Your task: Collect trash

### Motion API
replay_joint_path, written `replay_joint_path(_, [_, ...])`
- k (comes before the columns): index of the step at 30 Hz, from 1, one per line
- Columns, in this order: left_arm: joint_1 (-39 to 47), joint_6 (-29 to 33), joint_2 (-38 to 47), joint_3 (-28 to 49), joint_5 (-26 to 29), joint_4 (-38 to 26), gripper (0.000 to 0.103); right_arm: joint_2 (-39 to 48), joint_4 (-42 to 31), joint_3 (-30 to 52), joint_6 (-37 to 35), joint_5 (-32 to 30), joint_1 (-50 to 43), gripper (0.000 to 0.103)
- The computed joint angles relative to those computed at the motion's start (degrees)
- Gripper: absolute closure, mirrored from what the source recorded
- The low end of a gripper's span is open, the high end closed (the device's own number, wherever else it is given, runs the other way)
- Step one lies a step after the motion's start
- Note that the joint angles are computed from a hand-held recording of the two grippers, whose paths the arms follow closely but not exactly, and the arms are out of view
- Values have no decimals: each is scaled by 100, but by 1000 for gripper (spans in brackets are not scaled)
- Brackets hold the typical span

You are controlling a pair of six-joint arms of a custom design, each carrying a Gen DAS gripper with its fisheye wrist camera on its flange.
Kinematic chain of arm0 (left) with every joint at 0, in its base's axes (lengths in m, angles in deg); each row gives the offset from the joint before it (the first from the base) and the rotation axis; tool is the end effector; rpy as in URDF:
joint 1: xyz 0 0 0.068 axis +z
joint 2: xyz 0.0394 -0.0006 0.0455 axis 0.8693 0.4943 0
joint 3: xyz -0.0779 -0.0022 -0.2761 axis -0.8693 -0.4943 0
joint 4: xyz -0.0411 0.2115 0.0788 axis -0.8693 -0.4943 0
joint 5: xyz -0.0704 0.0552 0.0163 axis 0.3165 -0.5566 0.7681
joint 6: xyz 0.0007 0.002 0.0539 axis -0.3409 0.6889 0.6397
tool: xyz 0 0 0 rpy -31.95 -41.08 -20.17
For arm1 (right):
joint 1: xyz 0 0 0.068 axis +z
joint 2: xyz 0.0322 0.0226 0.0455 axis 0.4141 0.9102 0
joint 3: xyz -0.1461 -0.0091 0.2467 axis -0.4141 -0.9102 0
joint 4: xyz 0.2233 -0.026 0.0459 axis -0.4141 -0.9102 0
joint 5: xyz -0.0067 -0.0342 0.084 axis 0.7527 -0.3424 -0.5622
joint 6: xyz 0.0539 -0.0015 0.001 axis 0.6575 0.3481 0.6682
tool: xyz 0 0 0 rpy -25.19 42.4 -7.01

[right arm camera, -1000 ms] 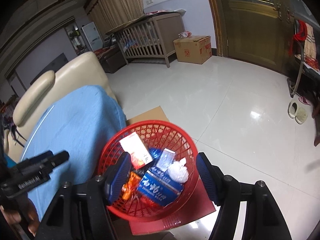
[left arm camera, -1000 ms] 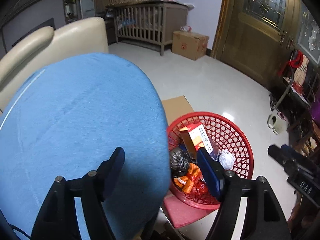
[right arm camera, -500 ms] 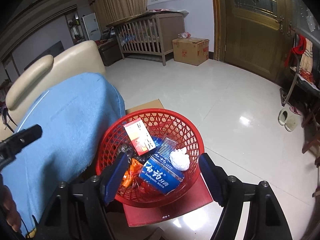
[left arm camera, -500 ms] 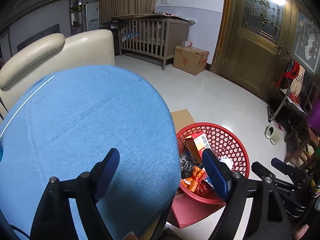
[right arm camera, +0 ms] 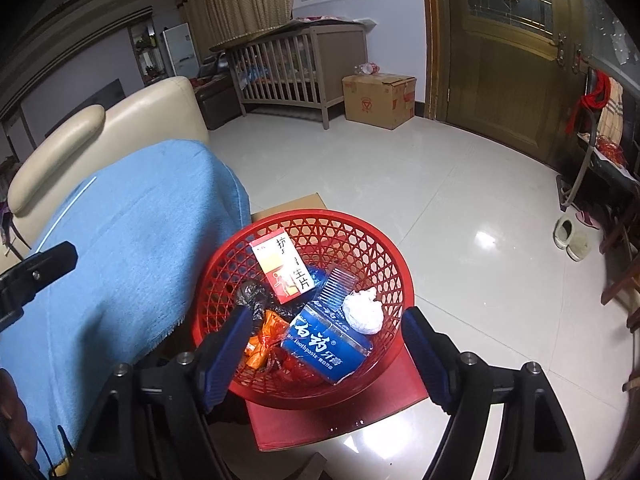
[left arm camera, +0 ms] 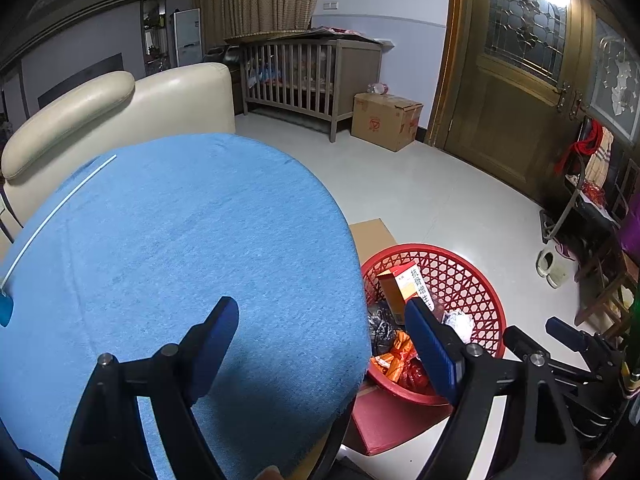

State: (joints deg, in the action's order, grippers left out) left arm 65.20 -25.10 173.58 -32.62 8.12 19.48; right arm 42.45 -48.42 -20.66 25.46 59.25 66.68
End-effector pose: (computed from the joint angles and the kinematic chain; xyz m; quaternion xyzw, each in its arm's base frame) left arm 0.2486 0.0176 0.1516 0.0118 0.9279 -0.0165 0.3723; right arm 0.2234 0.1838 0.1244 0.0522 0.9366 0.0492 0.3429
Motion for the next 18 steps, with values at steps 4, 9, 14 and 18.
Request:
replay_joint_path(4, [-24, 5, 2, -12, -39, 41, 18, 8, 24, -7, -16, 1, -6, 23])
replay_joint_path(9, [-18, -15, -7, -22, -34, 54, 18, 20, 32, -3, -29, -6, -20, 23])
replay_joint_path(14, [108, 29, -4, -49, 204, 77, 18, 38, 4, 42, -23, 38, 6, 23])
replay_joint_path(18, [99, 29, -15, -62, 162, 82, 18, 100, -80, 139, -29, 72, 41, 23])
